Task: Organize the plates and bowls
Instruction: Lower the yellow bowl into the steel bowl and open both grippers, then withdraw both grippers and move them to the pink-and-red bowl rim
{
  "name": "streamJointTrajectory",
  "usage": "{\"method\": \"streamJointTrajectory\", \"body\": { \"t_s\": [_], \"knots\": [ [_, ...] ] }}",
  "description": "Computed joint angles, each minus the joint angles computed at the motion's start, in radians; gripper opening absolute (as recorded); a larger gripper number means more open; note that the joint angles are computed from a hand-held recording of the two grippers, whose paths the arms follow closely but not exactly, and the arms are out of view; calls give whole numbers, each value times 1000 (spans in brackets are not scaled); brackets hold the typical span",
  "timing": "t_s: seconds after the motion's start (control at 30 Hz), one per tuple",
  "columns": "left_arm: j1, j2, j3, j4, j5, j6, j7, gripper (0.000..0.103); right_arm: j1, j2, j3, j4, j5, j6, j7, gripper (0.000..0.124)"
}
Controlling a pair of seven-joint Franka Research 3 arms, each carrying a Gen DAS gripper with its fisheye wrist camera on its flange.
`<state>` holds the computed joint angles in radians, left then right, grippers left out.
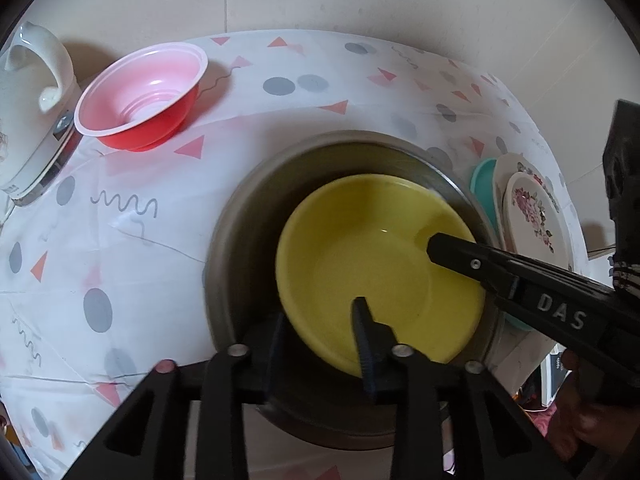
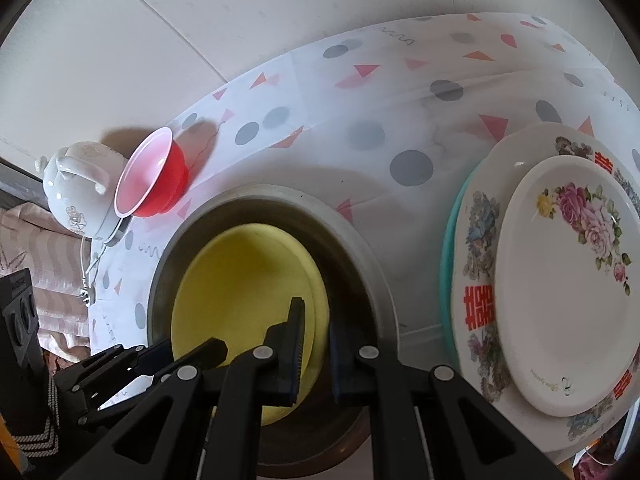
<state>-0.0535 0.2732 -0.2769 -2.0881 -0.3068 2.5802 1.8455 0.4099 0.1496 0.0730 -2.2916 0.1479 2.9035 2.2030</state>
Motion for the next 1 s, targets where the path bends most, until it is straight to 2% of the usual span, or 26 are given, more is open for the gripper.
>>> {"method": "streamJointTrajectory", "body": {
  "t_s": [0.03,0.2,0.3,0.63,0.8,1.0],
  "knots": [
    [2,-2,-4,0,-8,-1,6,48,0,3,0,2,2,1,0,11],
    [-8,-32,-1,-21,-2,21,18,67,13,10,-13,11,-31,-8,26,11],
    [-13,-48,6,-35,15,42,19,67,11,12,-11,12,-32,-6,30,11],
    [4,-81,8,-60,-86,55,75,67,20,12,-22,11,-71,-9,79,11],
    [4,-84,19,-62,-104,52,68,67,51,2,-64,21,-226,-35,187,11],
    [2,-96,24,-74,-112,84,65,67,57,-12,-83,27,-397,-45,316,11]
  ]
}}
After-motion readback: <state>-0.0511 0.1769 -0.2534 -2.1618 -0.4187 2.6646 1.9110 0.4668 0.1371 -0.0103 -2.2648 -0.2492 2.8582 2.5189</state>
